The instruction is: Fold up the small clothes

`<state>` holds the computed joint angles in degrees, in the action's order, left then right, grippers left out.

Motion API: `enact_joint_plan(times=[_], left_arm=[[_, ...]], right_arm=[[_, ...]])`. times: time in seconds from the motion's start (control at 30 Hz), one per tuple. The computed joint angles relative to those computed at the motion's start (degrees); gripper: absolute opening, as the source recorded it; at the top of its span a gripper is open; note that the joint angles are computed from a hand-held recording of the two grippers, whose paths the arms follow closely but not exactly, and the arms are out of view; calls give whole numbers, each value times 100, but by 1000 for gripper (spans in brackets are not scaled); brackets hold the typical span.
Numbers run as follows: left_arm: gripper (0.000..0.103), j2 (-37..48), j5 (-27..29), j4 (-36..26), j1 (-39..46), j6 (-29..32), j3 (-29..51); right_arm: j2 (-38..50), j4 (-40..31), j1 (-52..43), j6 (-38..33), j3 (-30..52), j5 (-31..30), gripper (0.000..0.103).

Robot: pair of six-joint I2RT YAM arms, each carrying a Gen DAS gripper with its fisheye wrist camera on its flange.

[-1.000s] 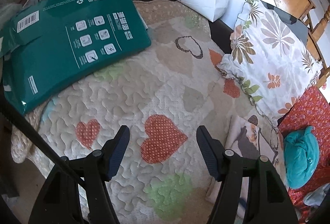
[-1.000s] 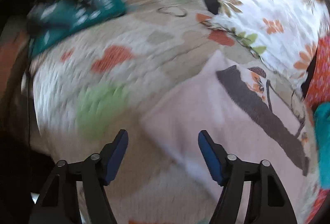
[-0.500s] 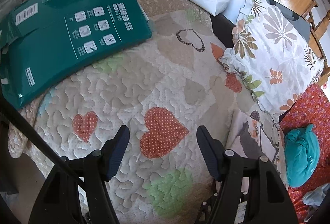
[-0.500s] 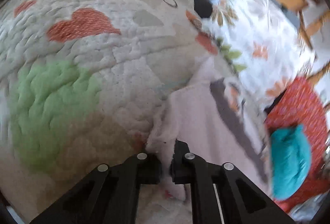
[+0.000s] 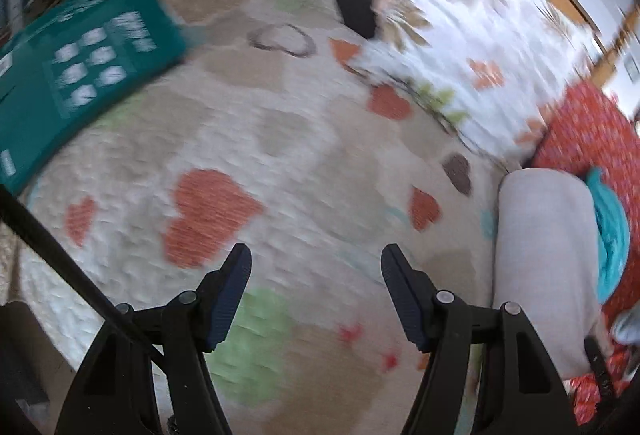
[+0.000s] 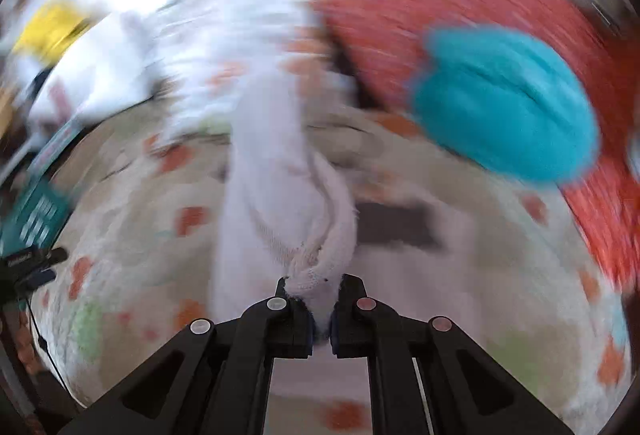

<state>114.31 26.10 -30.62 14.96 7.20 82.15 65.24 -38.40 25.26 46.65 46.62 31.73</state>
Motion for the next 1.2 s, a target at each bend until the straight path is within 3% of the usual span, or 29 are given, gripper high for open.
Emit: enact_joint_plan(times=[0.07, 0.2, 0.3, 0.33, 0.43, 0.47, 0.63, 0.8, 0.83, 0.87, 0.9, 0.97, 1.1, 1.2], left_arm=[[66, -164, -50, 53, -369, -16, -247], [66, -559, -156, 438, -1066, -53, -942], [66, -752, -135, 593, -1591, 43, -1384], [66, -768, -148, 580, -1790, 129, -1474], [66, -710, 32, 492, -2213, 243, -1557], [66, -663, 140, 442, -2304, 222, -1532], [78, -203, 797, 262, -2802, -74, -1219], [79, 176, 588, 619, -3398, -271, -978], [76, 222, 545, 612, -3447, -271, -925], [51, 277, 594, 517, -3475, -242, -846], [35, 409, 843, 224, -3486, -133, -632], [31, 299, 712, 197, -3514, -168, -583], [26, -7, 722, 218, -3373, -250, -603], [33, 51, 229, 187, -3300, -361, -540]], right_arm=[[-840, -432, -632, 170, -870, -378, 6], [-1533, -249, -2291, -374, -2052, -1730, 12], [-2586, -458, -3109, -809, -2140, -2339, 23], [-2695, -506, -3198, -980, -2003, -2344, 31], [-2726, -304, -3333, -1423, -1716, -2234, 69], [-2570, -113, -3499, -1591, -1667, -2394, 72], [-531, 1453, -4627, -2336, -1525, -3613, 72], [1209, 2845, -5189, -2527, -1423, -4399, 71], [1432, 3018, -5293, -2475, -1373, -4621, 54], [1750, 3205, -5425, -2385, -1268, -5083, 36], [1893, 3238, -5444, -2315, -1164, -5228, 36], [1849, 3302, -5382, -2367, -1053, -5397, 28], [1376, 3411, -5462, -2347, -1076, -5758, 27], [1487, 2962, -5338, -2321, -964, -4777, 37]])
